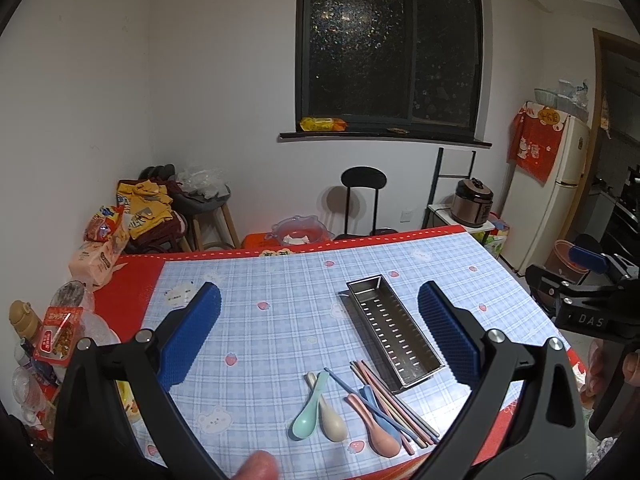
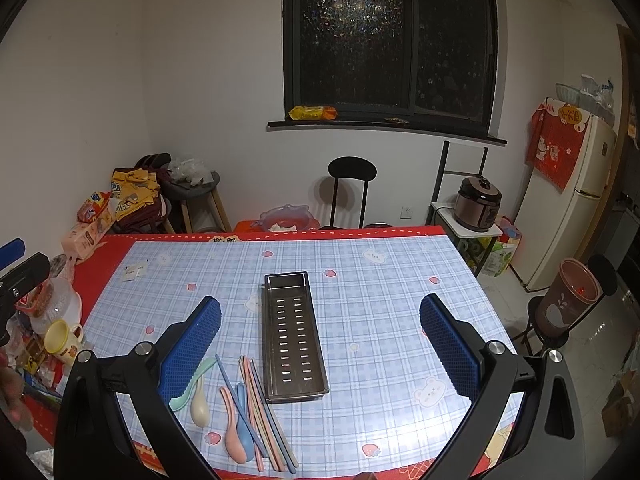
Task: Organize utensils
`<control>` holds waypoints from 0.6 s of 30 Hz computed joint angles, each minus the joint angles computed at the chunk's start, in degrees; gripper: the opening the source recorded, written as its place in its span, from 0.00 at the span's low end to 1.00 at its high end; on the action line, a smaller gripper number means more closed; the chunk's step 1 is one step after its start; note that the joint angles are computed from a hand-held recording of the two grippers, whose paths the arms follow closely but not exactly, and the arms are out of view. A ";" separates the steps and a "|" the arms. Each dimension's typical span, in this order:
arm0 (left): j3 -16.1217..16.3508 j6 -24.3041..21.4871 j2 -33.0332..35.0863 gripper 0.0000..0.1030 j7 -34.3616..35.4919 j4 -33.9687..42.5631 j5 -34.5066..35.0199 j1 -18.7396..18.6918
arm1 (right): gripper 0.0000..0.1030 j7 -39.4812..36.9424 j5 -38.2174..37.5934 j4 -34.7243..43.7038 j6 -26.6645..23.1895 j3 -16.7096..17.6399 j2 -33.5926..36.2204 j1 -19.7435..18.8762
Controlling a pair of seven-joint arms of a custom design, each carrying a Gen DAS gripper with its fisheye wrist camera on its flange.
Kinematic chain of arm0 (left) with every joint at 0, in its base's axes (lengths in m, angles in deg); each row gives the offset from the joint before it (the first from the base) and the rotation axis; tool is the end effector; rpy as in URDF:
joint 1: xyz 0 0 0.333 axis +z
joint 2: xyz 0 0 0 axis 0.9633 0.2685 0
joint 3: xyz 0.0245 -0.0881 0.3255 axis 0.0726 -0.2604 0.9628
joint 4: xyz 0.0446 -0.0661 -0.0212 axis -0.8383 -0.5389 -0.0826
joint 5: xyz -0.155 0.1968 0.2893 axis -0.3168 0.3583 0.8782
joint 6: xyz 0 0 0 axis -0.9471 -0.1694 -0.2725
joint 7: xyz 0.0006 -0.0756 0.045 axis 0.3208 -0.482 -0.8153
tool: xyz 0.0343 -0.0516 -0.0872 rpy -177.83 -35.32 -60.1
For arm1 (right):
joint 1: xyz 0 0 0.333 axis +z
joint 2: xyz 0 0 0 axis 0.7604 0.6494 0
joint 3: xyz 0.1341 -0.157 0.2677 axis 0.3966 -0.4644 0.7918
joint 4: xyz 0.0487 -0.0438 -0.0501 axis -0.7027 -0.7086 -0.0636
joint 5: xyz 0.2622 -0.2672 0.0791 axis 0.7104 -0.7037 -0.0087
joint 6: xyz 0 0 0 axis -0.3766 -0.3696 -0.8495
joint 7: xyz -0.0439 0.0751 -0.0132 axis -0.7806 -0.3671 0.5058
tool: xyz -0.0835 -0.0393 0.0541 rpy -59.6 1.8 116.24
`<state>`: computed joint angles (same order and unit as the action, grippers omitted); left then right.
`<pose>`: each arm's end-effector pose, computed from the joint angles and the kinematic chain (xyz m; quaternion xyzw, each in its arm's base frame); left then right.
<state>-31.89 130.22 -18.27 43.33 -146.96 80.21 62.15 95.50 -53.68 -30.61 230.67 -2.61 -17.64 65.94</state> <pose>0.5250 -0.2589 0.6521 -0.6865 0.5330 -0.3070 0.3878 0.6745 0.2334 0.6246 -0.7317 0.5043 -0.2606 0.3774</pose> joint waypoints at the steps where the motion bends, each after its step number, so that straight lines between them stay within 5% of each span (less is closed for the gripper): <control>1: 0.16 0.61 0.07 0.95 0.11 -0.12 -0.31 0.10 | 0.95 -0.17 0.31 0.08 -0.19 0.18 0.15 -0.13; 11: 1.72 3.72 1.01 0.95 1.61 -4.44 -4.92 1.39 | 0.95 -12.32 14.51 -1.87 0.81 6.88 2.80 -5.34; 18: 2.15 2.61 1.82 0.95 2.15 -9.50 -8.34 1.84 | 0.95 -15.29 15.56 -1.69 -1.56 6.13 7.75 -4.74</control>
